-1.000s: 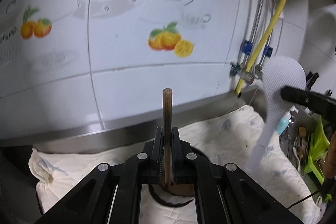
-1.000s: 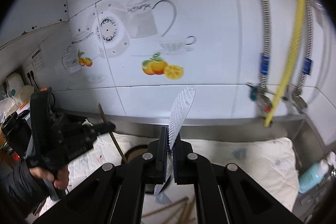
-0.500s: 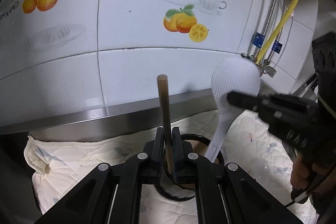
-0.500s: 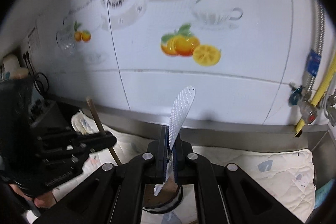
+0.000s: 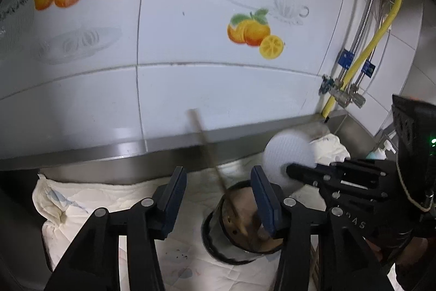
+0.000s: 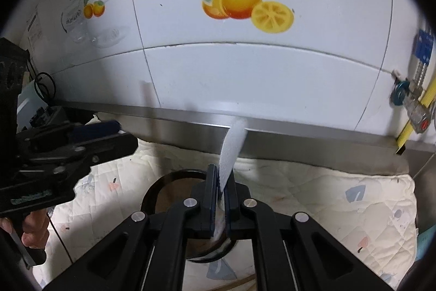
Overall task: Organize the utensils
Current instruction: 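Lower the chopstick into the black cup and open the left gripper while the right carries the paddle over, then lower the paddle into the black cup and open the right gripper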
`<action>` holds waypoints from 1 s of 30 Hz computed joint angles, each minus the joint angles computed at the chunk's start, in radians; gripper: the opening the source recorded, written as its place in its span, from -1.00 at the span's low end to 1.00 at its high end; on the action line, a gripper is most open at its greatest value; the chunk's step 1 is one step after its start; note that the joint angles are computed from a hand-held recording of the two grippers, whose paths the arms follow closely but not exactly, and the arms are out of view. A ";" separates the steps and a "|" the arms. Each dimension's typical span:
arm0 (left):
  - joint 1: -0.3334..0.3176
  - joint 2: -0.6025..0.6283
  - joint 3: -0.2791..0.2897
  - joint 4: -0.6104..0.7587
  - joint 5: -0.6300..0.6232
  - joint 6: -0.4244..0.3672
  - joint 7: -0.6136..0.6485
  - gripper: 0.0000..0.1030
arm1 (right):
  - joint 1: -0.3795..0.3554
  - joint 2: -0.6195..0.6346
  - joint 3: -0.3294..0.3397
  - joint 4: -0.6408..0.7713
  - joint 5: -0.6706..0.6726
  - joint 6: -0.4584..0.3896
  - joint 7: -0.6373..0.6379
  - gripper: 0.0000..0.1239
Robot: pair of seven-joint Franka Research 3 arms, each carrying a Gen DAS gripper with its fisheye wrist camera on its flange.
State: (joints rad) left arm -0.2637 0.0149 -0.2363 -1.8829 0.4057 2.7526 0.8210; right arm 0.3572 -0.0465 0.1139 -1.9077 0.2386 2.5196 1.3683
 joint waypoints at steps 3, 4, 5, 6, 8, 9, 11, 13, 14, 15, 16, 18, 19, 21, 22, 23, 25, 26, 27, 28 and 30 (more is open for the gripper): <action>-0.001 -0.005 0.000 0.001 0.006 -0.003 -0.008 0.03 | -0.003 -0.010 -0.001 -0.003 -0.021 0.002 0.009 -0.67; -0.002 -0.005 -0.001 0.004 0.022 -0.009 -0.021 0.03 | -0.003 -0.014 -0.001 -0.006 -0.021 0.005 0.011 -0.61; -0.003 -0.007 -0.001 0.005 0.031 -0.014 -0.029 0.03 | -0.005 -0.017 -0.003 -0.009 -0.020 0.010 0.010 -0.50; -0.003 -0.010 -0.002 0.002 0.039 -0.014 -0.039 0.03 | -0.006 -0.025 -0.005 -0.012 -0.016 0.011 0.005 -0.45; -0.003 -0.021 -0.003 -0.010 0.043 -0.011 -0.048 0.03 | -0.010 -0.035 -0.004 -0.013 -0.029 0.010 0.015 -0.45; -0.004 -0.025 -0.005 -0.014 0.043 -0.013 -0.051 0.03 | -0.012 -0.041 -0.005 -0.014 -0.030 0.006 0.016 -0.45; -0.005 -0.039 -0.007 -0.031 0.041 -0.011 -0.054 0.03 | -0.017 -0.048 -0.011 -0.008 -0.018 -0.013 0.004 -0.44; -0.005 -0.054 -0.012 -0.047 0.055 -0.012 -0.074 0.03 | -0.023 -0.069 -0.013 -0.018 -0.019 -0.024 -0.001 -0.44; -0.006 -0.063 -0.014 -0.058 0.056 -0.009 -0.082 0.03 | -0.025 -0.078 -0.014 -0.028 -0.015 -0.023 -0.007 -0.44; -0.006 -0.071 -0.015 -0.067 0.054 -0.004 -0.087 0.03 | -0.028 -0.092 -0.017 -0.038 -0.013 -0.029 -0.011 -0.43; -0.006 -0.078 -0.017 -0.076 0.052 -0.001 -0.090 0.03 | -0.032 -0.107 -0.020 -0.050 -0.009 -0.035 -0.018 -0.43; -0.008 -0.097 -0.023 -0.096 0.054 -0.002 -0.101 0.03 | -0.039 -0.132 -0.021 -0.073 -0.009 -0.045 -0.021 -0.43; -0.008 -0.102 -0.026 -0.103 0.058 -0.004 -0.104 0.03 | -0.043 -0.148 -0.024 -0.087 -0.007 -0.050 -0.026 -0.43; -0.016 -0.115 -0.034 -0.115 0.049 -0.023 -0.092 0.03 | -0.051 -0.178 -0.024 -0.114 -0.009 -0.065 -0.024 -0.43; -0.018 -0.119 -0.036 -0.122 0.044 -0.025 -0.087 0.03 | -0.056 -0.190 -0.024 -0.126 -0.012 -0.072 -0.021 -0.43; -0.023 -0.126 -0.040 -0.132 0.040 -0.029 -0.083 0.03 | -0.060 -0.203 -0.026 -0.139 -0.011 -0.080 -0.021 -0.43; -0.031 -0.134 -0.047 -0.148 0.035 -0.031 -0.080 0.03 | -0.069 -0.232 -0.033 -0.170 -0.005 -0.098 -0.026 -0.43; -0.039 -0.140 -0.049 -0.160 0.019 -0.031 -0.069 0.03 | -0.076 -0.250 -0.034 -0.191 -0.010 -0.103 -0.025 -0.43; -0.045 -0.141 -0.052 -0.164 0.011 -0.030 -0.061 0.03 | -0.082 -0.266 -0.034 -0.211 -0.014 -0.107 -0.022 -0.43; -0.050 -0.140 -0.055 -0.169 0.005 -0.027 -0.056 0.03 | -0.087 -0.274 -0.033 -0.217 -0.017 -0.115 -0.016 -0.43; -0.067 -0.143 -0.061 -0.185 -0.018 -0.020 -0.035 0.03 | -0.102 -0.299 -0.038 -0.248 -0.020 -0.137 0.000 -0.43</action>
